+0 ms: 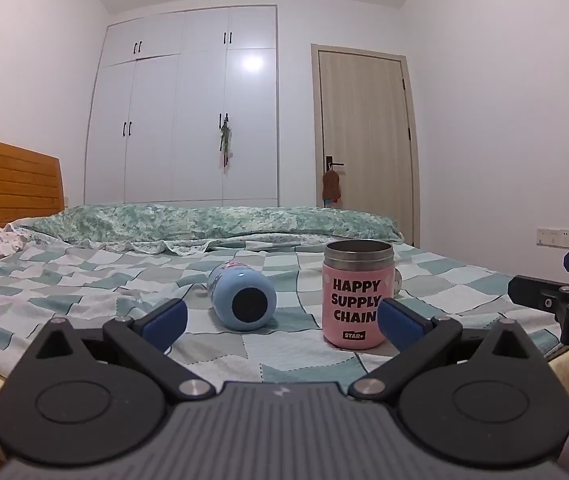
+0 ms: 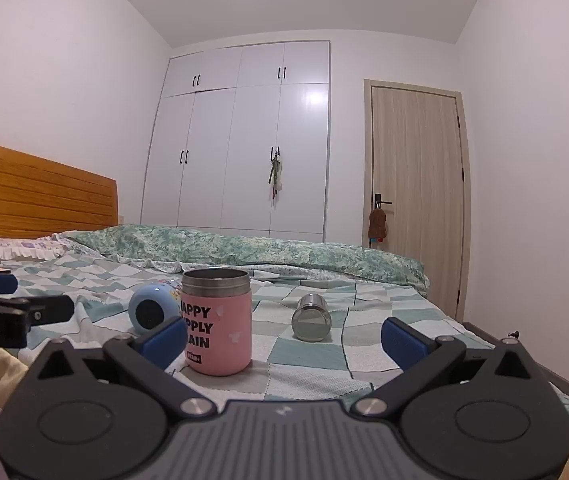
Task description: Flip cup upright
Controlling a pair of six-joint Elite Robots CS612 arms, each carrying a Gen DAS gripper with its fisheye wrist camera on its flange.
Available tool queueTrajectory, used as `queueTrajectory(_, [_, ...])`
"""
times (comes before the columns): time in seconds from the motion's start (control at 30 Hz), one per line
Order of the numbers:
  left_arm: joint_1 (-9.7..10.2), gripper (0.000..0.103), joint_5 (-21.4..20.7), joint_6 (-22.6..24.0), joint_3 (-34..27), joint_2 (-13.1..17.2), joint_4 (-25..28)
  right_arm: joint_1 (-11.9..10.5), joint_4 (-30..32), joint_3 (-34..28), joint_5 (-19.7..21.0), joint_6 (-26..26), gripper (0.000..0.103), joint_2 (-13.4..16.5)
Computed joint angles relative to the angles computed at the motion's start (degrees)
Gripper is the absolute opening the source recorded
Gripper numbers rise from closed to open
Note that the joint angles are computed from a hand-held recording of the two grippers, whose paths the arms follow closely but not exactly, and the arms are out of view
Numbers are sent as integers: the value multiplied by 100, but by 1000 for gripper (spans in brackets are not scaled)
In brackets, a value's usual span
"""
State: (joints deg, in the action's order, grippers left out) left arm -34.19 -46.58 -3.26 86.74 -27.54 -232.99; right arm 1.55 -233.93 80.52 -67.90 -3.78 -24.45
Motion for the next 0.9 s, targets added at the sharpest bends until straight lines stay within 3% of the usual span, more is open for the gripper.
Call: queueTrajectory(0.9, [20,103,-77,-29,26,22,-33,-4,-21,13,4,10,103,-3])
